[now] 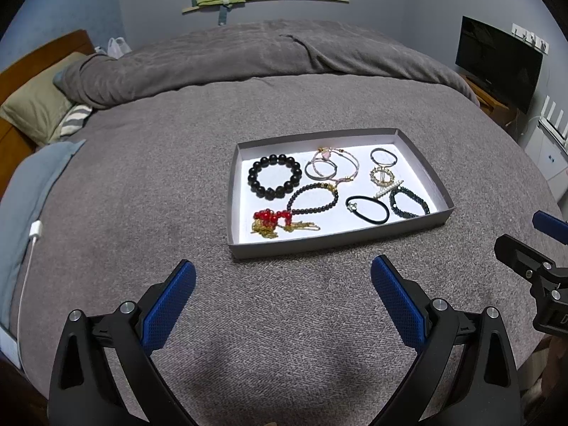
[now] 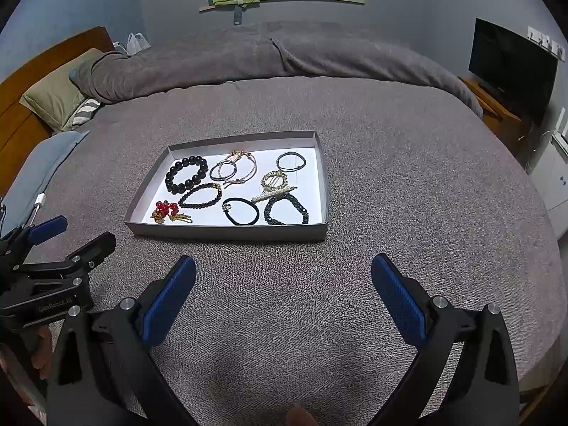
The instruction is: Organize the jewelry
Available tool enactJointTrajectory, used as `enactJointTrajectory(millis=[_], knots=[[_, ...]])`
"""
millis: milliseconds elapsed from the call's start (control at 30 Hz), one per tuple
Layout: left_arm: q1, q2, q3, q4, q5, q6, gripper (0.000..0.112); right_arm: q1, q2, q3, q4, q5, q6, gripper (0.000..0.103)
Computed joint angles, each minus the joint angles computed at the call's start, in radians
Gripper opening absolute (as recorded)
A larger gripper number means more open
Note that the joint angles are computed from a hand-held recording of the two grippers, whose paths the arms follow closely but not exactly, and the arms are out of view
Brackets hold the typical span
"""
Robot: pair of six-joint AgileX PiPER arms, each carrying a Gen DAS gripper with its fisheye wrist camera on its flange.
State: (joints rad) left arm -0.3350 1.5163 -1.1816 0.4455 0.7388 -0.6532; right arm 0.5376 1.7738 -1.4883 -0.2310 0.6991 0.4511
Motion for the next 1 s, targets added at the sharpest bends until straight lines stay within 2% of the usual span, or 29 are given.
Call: enactJointTrajectory(millis=[1000], knots=[[0.0, -0.003, 0.001, -0.001, 0.001, 0.002, 0.098, 0.004, -0.005, 0.0, -0.008, 0.004, 0.004, 0.098]])
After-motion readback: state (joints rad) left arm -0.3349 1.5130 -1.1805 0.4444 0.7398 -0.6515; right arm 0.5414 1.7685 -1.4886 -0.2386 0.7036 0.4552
